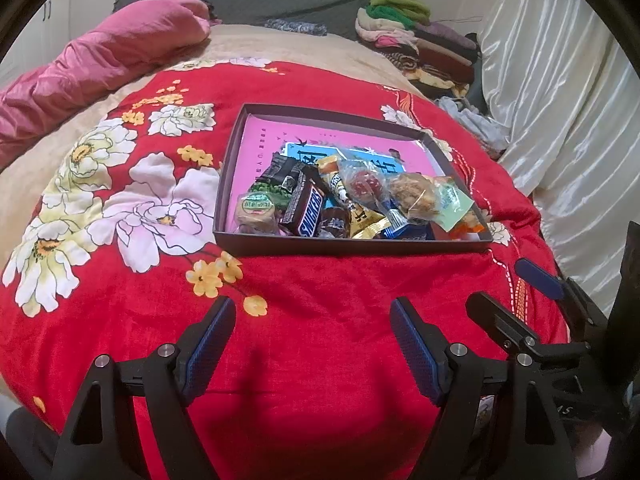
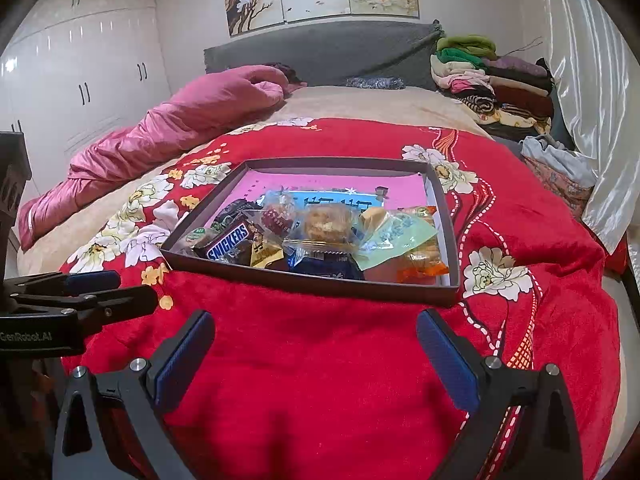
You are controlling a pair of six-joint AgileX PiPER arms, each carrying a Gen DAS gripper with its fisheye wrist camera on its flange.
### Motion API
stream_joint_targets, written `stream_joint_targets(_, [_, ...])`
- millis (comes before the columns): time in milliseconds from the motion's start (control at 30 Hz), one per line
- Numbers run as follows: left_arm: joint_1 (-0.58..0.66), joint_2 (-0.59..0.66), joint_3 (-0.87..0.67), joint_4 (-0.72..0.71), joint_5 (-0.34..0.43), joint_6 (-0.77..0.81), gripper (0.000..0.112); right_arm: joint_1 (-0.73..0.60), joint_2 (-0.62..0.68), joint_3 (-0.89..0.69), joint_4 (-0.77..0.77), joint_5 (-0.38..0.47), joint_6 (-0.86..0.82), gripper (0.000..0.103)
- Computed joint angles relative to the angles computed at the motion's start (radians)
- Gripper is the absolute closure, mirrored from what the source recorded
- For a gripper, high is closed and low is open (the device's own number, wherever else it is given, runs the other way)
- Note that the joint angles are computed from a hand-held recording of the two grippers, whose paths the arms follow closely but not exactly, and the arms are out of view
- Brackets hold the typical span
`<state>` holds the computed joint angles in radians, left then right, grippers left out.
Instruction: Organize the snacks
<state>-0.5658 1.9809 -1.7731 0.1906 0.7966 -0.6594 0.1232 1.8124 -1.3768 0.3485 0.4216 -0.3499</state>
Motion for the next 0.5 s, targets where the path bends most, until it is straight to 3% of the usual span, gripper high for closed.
stream_joint_targets(500, [-0.007, -0.004, 0.010, -0.006, -0.008, 0.013, 0.032, -0.001, 0.009, -0.005, -0.006, 0.000, 0.007, 0.001])
